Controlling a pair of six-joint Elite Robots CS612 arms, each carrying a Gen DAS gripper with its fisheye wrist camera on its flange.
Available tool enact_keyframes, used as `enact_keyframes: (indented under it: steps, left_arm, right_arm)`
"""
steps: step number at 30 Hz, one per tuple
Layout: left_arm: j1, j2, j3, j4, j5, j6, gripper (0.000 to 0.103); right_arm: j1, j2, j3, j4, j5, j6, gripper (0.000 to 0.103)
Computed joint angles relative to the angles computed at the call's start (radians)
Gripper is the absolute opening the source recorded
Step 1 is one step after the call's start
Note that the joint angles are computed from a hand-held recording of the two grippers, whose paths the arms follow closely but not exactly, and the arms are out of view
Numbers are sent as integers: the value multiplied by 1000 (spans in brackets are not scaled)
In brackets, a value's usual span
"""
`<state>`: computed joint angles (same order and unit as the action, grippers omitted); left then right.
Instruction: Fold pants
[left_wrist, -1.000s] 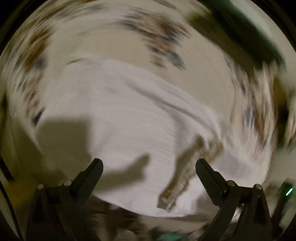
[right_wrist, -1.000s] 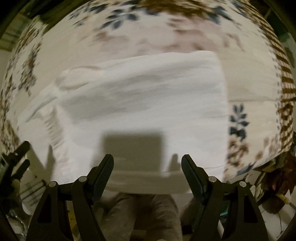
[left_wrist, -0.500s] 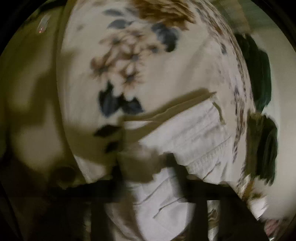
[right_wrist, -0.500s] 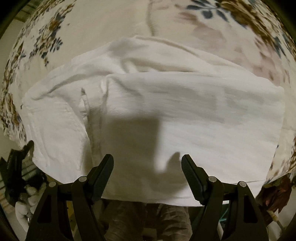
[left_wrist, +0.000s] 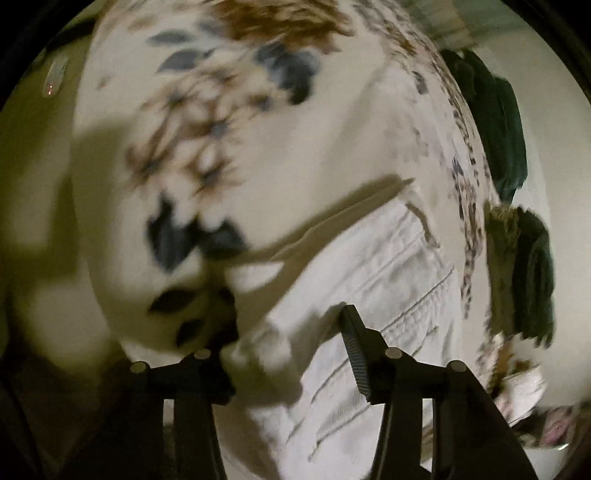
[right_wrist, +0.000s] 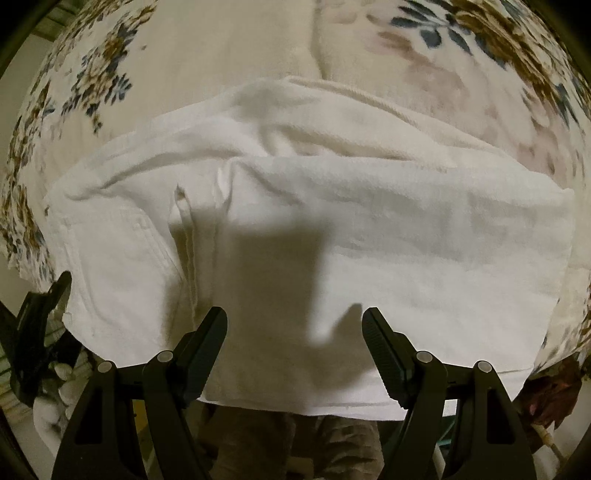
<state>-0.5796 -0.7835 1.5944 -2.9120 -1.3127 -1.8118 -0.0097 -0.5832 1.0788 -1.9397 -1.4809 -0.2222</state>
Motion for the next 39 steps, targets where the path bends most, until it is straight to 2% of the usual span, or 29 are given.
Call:
enact_keyframes:
  steps: [1,4,6,8,10,14,17,21,25,29,31,35,37,38,39]
  left_arm:
    - [-2,-5,-16,61,13,27,29]
    - [-11,-22,-58,191,52,101,16]
    - [-27,-44,-76,246,103,168,16]
    - [-42,-60,-105,280,145,252,15]
    - [-56,-67,-155,330,167,349,15]
    - [-77,-58,-252,412,167,528,15]
    - [-92,-25,-348,468,148,662,15]
    - [-102,58,-512,518,79,816,15]
    - [-120,174,-713,587,-24,957,15]
    - [-134,329,-965,743,-127,1058,15]
    - [-142,420,-1113,858,-151,1104,15]
    - [-143,563,-1353,1048,-194,1123,16]
    - [-139,585,-1397,1080,-221,1116,24]
    - [-135,576,-1386,1070,-248,1110,27]
    - [-130,557,-1353,1045,-280,1102,36]
  right_arm:
    - [0,1,-1,-6,-6,-1,78]
    - [7,-6,3,-34,-55,0,78]
    - [15,-13,19,-85,-117,-8,79]
    - [20,-18,29,-117,-170,-9,87]
    - [14,-26,34,-141,-187,-11,87]
    - [-4,-39,39,-172,-183,-11,87]
    - [-27,-44,32,-156,-146,20,87]
    - [-77,-51,22,-124,-96,75,87]
    - [-138,-62,32,-124,-87,120,87]
    - [-206,-62,29,-110,-67,155,87]
    - [-234,-69,43,-109,-48,173,87]
    - [-279,-63,30,-86,18,191,87]
    - [-300,-54,22,-77,91,192,87]
    - [-308,-51,16,-68,134,189,87]
    - [-314,-52,14,-61,179,184,87]
